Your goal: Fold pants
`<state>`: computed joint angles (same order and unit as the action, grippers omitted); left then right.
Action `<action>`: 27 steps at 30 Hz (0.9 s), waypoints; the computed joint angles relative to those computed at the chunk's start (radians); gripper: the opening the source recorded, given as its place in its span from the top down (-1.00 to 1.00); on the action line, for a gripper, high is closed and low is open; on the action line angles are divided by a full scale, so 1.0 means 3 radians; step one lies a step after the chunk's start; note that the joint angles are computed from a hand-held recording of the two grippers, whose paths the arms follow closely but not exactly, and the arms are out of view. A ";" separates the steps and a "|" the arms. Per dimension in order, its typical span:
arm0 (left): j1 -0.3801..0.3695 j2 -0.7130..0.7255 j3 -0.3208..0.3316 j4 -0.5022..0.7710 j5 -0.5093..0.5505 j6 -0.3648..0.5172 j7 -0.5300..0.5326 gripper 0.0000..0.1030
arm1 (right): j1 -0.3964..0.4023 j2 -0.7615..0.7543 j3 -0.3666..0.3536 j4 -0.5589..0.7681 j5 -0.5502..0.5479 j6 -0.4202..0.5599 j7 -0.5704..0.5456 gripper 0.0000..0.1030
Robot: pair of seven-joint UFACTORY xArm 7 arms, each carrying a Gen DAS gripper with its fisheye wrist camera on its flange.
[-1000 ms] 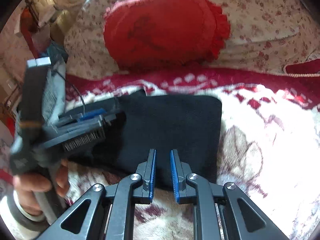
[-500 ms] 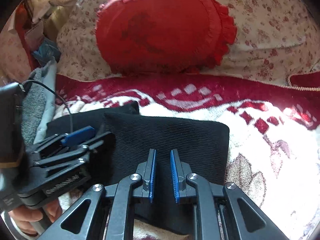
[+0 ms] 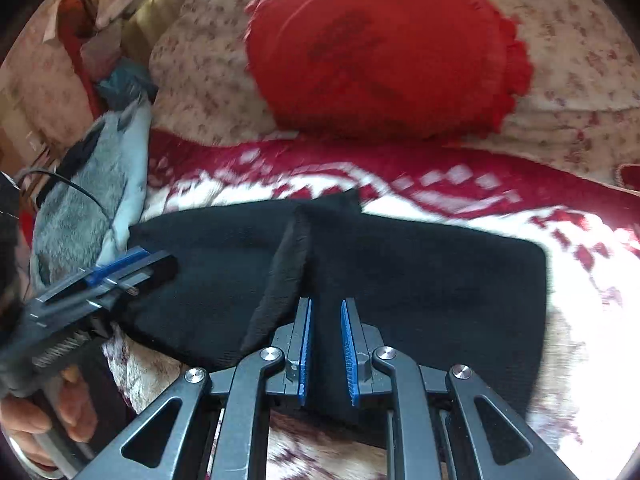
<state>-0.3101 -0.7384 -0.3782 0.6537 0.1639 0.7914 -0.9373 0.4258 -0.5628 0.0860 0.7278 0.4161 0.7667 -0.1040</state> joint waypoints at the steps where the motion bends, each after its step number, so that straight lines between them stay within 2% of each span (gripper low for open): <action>1: -0.0015 -0.0094 0.0026 -0.0052 -0.0021 0.0042 -0.0016 0.04 | -0.0014 0.0018 0.0058 -0.0016 -0.0053 -0.0032 0.0033 0.74; 3: -0.0024 -0.0249 0.0046 -0.0130 -0.0056 0.0129 -0.0050 0.04 | -0.0034 -0.0002 0.0138 -0.0050 -0.0163 -0.0127 0.0093 0.74; 7: -0.0015 -0.0589 0.0062 -0.0290 -0.0126 0.0312 -0.0140 0.04 | 0.0021 -0.0055 0.0039 0.0023 -0.0111 -0.0010 0.0120 0.74; 16: 0.0072 -0.0927 0.0054 -0.0420 -0.0174 0.0649 -0.0214 0.04 | 0.0082 0.0065 0.0138 0.0054 -0.0175 -0.0078 0.0160 0.74; 17: 0.0087 -0.0945 0.0047 -0.0422 -0.0169 0.0685 -0.0218 0.01 | 0.0079 0.0073 0.0129 0.0098 -0.0185 -0.0020 0.0175 0.74; 18: 0.0098 -0.0974 0.0046 -0.0431 -0.0168 0.0720 -0.0227 -0.15 | 0.0089 0.0066 0.0112 0.0133 -0.0173 0.0014 0.0165 0.74; 20: 0.0096 -0.1073 0.0059 -0.0488 -0.0195 0.0723 -0.0266 -0.32 | 0.0112 0.0041 0.0105 0.0165 -0.0148 -0.0018 0.0119 0.74; 22: 0.0094 -0.1143 0.0073 -0.0518 -0.0223 0.0771 -0.0279 -0.32 | 0.0165 0.0048 0.0109 0.0225 -0.0123 -0.0089 0.0029 0.73; 23: 0.0091 -0.1179 0.0081 -0.0529 -0.0236 0.0816 -0.0281 -0.32 | 0.0221 0.0084 0.0097 0.0269 -0.0073 -0.0126 -0.0048 0.70; 25: 0.0081 -0.1289 0.0094 -0.0576 -0.0275 0.0894 -0.0304 -0.32 | 0.0368 0.0273 0.0067 0.0419 0.0097 -0.0167 -0.0231 0.43; 27: 0.0073 -0.1436 0.0098 -0.0641 -0.0331 0.0999 -0.0366 -0.33 | 0.0484 0.0470 0.0051 0.0563 0.0290 -0.0197 -0.0424 0.31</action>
